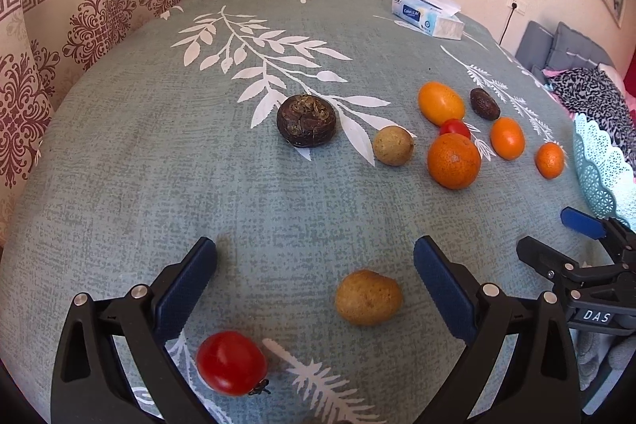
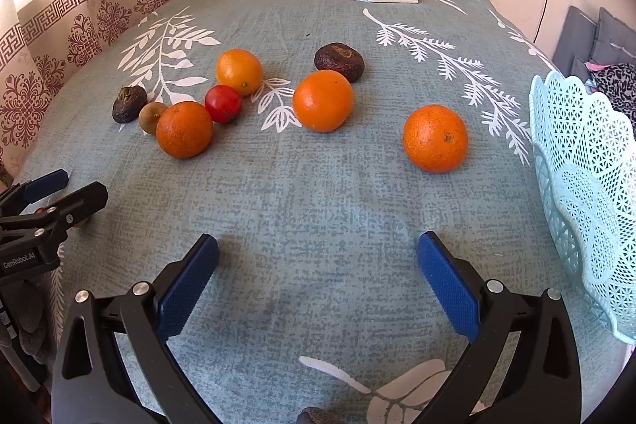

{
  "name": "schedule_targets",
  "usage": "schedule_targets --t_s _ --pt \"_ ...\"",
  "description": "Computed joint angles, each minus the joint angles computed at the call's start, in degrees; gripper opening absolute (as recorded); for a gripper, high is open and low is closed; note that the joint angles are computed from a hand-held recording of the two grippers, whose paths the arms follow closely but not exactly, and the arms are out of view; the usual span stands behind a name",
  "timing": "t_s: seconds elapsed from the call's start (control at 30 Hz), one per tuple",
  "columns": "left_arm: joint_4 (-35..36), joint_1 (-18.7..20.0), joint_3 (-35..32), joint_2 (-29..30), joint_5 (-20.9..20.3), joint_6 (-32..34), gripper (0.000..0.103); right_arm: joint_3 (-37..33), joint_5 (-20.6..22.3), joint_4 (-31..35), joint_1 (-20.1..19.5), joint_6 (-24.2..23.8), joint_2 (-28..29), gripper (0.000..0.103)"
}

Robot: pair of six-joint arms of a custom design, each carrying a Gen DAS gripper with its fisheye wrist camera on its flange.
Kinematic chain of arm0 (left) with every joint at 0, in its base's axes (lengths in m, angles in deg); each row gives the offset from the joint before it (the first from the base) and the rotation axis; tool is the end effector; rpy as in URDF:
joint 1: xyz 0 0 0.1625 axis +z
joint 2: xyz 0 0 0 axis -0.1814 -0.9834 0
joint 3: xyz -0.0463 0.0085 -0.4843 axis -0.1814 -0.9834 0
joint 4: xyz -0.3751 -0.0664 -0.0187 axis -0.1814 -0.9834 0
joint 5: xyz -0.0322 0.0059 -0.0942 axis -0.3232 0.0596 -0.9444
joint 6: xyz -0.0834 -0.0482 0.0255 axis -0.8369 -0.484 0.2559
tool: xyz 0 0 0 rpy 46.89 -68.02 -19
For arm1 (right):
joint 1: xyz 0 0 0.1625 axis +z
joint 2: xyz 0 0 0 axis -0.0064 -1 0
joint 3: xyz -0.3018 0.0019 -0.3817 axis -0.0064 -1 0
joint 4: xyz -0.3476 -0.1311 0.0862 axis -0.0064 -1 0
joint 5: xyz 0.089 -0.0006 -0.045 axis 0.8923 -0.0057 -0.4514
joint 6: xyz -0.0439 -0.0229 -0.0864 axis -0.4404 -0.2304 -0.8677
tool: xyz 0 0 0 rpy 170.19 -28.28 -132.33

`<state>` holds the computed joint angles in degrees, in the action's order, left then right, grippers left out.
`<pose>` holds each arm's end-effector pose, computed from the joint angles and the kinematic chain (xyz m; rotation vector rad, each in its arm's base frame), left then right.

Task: Organize fruits
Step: 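Move the left tool toward the small potato while the right tool approaches a large orange, then close the left tool on the potato while the right tool grasps and lifts the orange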

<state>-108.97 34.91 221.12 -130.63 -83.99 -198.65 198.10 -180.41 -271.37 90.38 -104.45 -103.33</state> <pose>-0.2135 -0.3356 0.0449 -0.3107 2.0468 -1.0740 0.1096 -0.4888 0.1424 1.2317 -2.4228 0.3384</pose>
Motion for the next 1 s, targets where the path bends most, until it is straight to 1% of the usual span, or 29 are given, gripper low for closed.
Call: schedule_targets --t_s 0.07,0.17,0.23,0.33,0.47,0.53,0.6,0.73,0.8,0.9,0.97,1.0 --pt "-0.2 -0.4 0.4 0.0 0.2 -0.5 0.098 -0.1 0.6 0.7 -0.2 0.3 -0.2 0.101" --pt "-3.1 -1.2 2.2 -0.3 0.9 -1.2 0.095 0.1 0.1 -0.4 0.0 -0.1 0.1 0.101" --pt "-2.3 -1.6 2.1 -0.2 0.6 -1.4 0.092 0.0 0.2 -0.1 -0.1 0.0 0.1 0.101" --pt "-1.5 -1.8 1.8 0.0 0.3 -1.1 0.092 -0.1 0.2 0.0 0.0 0.0 0.1 0.101" --pt "-5.7 -2.8 3.7 0.0 1.0 -0.4 0.092 -0.2 0.3 0.1 -0.1 -0.1 -0.1 0.101" --pt "-7.2 -3.3 4.1 0.4 1.0 1.1 0.091 -0.1 0.4 -0.1 -0.1 -0.1 0.0 0.101" --pt "-7.9 -4.1 4.4 0.7 0.7 1.9 0.09 -0.1 0.4 -0.2 -0.1 -0.1 0.0 0.101" --pt "-9.9 -6.8 6.1 0.6 -0.9 0.2 0.09 -0.1 0.4 -0.2 -0.1 -0.1 0.0 0.101" --pt "-9.1 -8.5 6.1 0.7 -1.4 -0.2 0.09 -0.1 0.4 -0.1 -0.1 -0.1 0.0 0.101" --pt "-4.4 -9.7 3.5 1.8 -2.2 1.2 0.089 -0.1 0.7 0.2 -0.2 0.1 -0.2 0.101" --pt "-1.5 -9.4 1.3 3.0 -2.9 2.4 0.082 -0.2 0.8 0.3 -0.2 0.1 -0.2 0.101" --pt "-0.7 -9.0 0.6 3.5 -3.4 3.0 0.075 -0.1 0.7 0.2 -0.1 0.2 -0.2 0.101"
